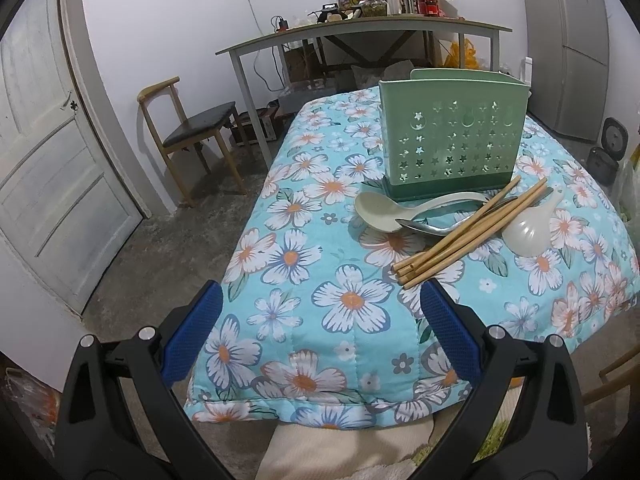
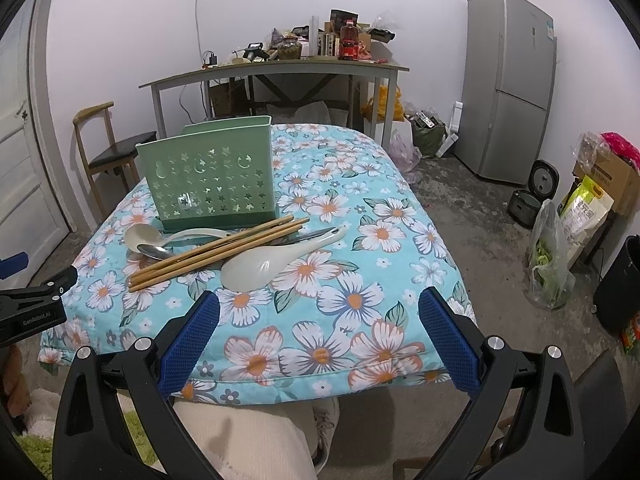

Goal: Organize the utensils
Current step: 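Reach the left tool to the white ladle handle and close on it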

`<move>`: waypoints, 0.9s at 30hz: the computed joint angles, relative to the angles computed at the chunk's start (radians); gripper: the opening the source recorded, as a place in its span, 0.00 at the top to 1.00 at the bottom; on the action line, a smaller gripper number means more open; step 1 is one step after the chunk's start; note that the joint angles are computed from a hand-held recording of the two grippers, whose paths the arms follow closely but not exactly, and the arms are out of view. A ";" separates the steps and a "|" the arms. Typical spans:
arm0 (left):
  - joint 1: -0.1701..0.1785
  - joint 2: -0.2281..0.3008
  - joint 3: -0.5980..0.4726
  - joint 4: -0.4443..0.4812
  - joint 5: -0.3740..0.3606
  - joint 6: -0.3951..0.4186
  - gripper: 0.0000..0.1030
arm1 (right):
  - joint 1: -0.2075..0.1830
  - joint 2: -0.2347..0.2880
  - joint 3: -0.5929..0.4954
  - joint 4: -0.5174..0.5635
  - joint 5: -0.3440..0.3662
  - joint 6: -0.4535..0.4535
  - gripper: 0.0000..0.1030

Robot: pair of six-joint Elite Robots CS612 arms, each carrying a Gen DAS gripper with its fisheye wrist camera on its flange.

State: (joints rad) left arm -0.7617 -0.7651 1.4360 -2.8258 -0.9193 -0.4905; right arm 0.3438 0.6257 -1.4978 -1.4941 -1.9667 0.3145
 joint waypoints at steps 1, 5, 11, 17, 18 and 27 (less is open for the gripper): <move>0.000 0.001 -0.002 0.001 -0.008 0.001 0.07 | -0.001 0.000 0.001 0.003 0.000 0.003 0.06; 0.008 0.021 -0.038 0.024 -0.040 0.023 0.07 | -0.009 -0.003 0.008 0.015 0.006 0.018 0.06; 0.020 0.052 -0.090 0.054 -0.075 0.079 0.07 | -0.026 -0.011 0.038 0.021 0.041 0.031 0.06; 0.045 0.089 -0.154 0.106 -0.101 0.079 0.07 | -0.041 -0.033 0.111 -0.001 0.127 0.010 0.06; 0.050 0.095 -0.164 0.118 -0.105 0.075 0.07 | -0.043 -0.037 0.127 -0.005 0.145 0.001 0.06; 0.103 0.158 -0.267 0.248 -0.217 0.041 0.07 | -0.052 -0.079 0.266 -0.001 0.269 -0.065 0.06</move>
State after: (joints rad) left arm -0.6582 -0.6069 1.1689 -2.5783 -1.1366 -0.4490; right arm 0.2916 0.5468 -1.2319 -1.4952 -1.6976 0.2497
